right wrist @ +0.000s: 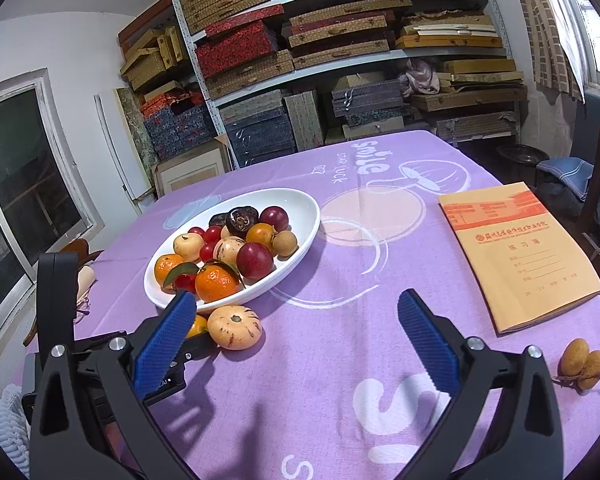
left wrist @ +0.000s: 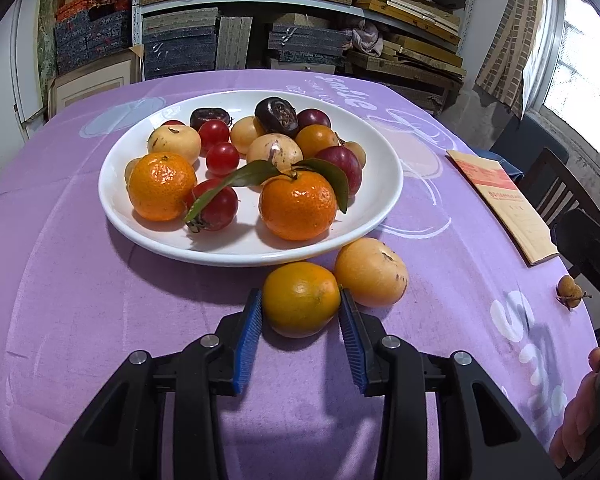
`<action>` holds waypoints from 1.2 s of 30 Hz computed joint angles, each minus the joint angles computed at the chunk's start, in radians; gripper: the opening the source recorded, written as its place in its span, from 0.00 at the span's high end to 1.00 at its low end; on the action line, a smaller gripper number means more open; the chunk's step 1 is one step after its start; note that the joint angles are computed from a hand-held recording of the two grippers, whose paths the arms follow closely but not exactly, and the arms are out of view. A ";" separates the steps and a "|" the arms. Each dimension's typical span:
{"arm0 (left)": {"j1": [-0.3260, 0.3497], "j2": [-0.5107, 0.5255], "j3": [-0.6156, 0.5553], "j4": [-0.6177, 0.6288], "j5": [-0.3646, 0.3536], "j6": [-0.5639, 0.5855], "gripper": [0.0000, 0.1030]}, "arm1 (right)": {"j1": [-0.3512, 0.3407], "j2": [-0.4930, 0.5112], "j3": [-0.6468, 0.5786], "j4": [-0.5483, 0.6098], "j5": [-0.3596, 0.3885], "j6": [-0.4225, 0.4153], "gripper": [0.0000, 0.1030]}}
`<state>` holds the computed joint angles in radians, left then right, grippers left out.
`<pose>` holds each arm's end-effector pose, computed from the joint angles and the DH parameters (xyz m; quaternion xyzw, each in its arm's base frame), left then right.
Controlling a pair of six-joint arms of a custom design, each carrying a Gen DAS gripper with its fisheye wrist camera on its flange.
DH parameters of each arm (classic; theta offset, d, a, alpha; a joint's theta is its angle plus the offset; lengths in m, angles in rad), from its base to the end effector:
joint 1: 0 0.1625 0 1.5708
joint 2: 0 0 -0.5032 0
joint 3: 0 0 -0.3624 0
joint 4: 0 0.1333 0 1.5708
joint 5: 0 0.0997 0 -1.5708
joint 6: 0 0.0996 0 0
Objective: Organize fruits
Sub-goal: 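Grasp the orange tangerine with the left tool while the right tool grasps the pale striped fruit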
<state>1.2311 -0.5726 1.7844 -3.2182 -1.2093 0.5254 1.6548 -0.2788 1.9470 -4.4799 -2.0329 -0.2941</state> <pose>-0.0677 -0.6973 0.0535 0.3673 0.8883 -0.1954 0.1945 0.1360 -0.5557 0.0057 0.0181 -0.8029 0.5433 0.2446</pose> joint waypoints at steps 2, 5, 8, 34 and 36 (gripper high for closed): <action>0.000 -0.002 0.003 -0.005 0.006 -0.003 0.62 | -0.001 -0.001 -0.001 0.008 -0.001 0.001 0.04; 0.005 -0.013 0.001 0.010 0.006 -0.017 0.62 | -0.002 0.000 -0.002 0.012 -0.002 -0.003 0.04; 0.008 -0.032 0.024 -0.035 0.018 -0.001 0.62 | -0.002 0.001 -0.007 0.019 -0.009 -0.012 0.04; 0.099 -0.108 -0.016 -0.119 0.128 -0.023 0.63 | 0.089 0.060 -0.241 0.414 -0.195 -0.049 0.04; 0.098 -0.106 -0.017 -0.127 0.129 -0.021 0.63 | 0.091 0.062 -0.251 0.428 -0.202 -0.044 0.04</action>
